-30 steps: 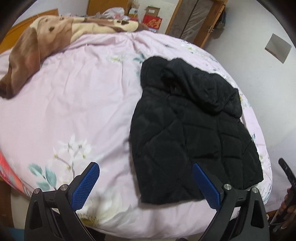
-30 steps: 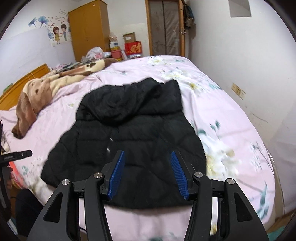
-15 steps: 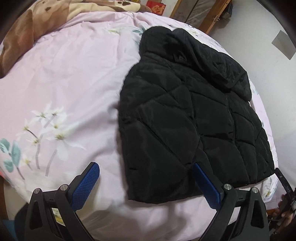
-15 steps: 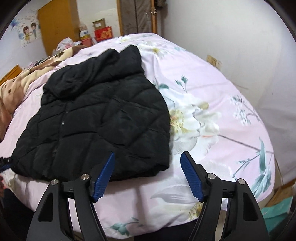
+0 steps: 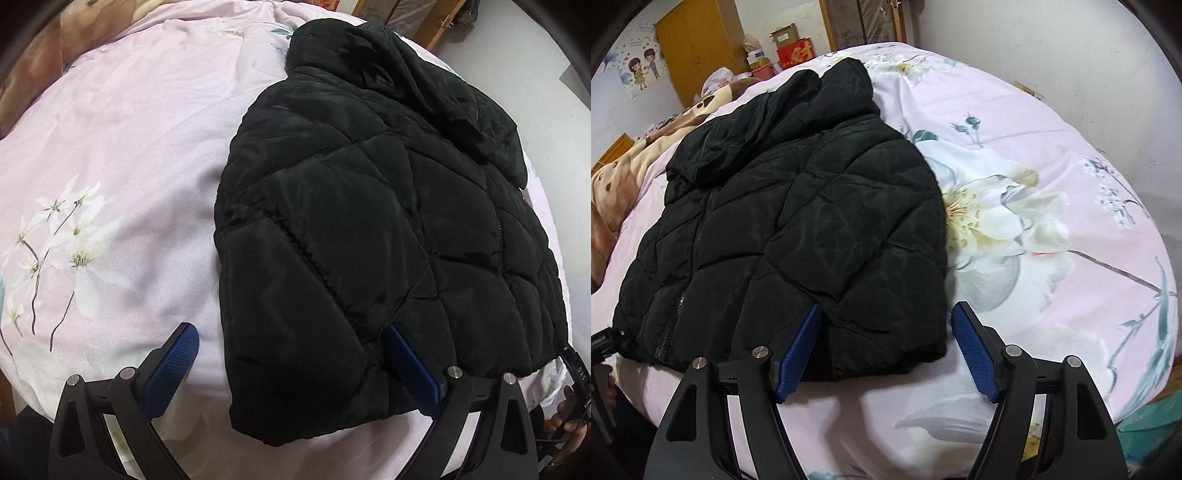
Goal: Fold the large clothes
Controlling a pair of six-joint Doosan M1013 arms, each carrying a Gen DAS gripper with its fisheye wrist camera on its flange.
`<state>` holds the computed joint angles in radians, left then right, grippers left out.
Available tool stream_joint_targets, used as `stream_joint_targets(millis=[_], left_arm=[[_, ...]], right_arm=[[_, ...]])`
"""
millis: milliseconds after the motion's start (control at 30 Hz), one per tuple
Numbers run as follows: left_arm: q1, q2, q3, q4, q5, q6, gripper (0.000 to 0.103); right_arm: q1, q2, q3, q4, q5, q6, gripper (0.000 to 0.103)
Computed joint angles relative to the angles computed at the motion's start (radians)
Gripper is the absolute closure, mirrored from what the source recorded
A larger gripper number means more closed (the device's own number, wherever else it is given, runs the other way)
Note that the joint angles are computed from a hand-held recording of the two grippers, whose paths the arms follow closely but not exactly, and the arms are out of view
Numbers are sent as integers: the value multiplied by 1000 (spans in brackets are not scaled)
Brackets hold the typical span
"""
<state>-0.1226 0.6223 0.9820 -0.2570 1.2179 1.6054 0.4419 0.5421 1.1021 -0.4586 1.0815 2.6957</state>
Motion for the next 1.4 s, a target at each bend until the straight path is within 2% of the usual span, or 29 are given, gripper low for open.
stream_joint_targets(millis=[67,167,267,500,600,667,733,767,867,933,1033,1133,1400], left_arm=[[-4,6,-9,17,16,-4,1],[-2,15,-22,16,44,-29,1],[2,22,-30,0,59,-35,1],[0,19,-19,23,53,-78,1],[-2,31,-37,25,86,-100,0],[-3,30,-42,22,92,-102,8],[-5,23,-37,12,90,-64,28],[-6,21,-38,5,89,-52,33],[-10,13,-34,5,84,-50,48],[-9,6,-29,-3,80,-48,62],[-4,-14,-19,-34,49,-31,73],[3,-33,-9,-59,29,-27,77],[30,-82,31,-115,-2,21,79]], right_arm=[[0,4,-4,8,5,-11,31],[-5,-3,12,31,-28,-1,43],[-6,-3,14,38,-24,-3,50],[-14,0,16,68,-34,-15,54],[-22,-6,32,89,-57,1,54],[-17,0,19,76,-33,-8,56],[-8,11,-3,51,-3,-29,62],[-4,15,-11,43,8,-35,66],[-2,10,-9,33,5,-27,76],[1,6,-6,25,1,-23,82],[10,-3,-5,-2,-5,-4,87],[21,-10,-10,-32,-8,10,89],[49,-50,11,-73,-27,40,90]])
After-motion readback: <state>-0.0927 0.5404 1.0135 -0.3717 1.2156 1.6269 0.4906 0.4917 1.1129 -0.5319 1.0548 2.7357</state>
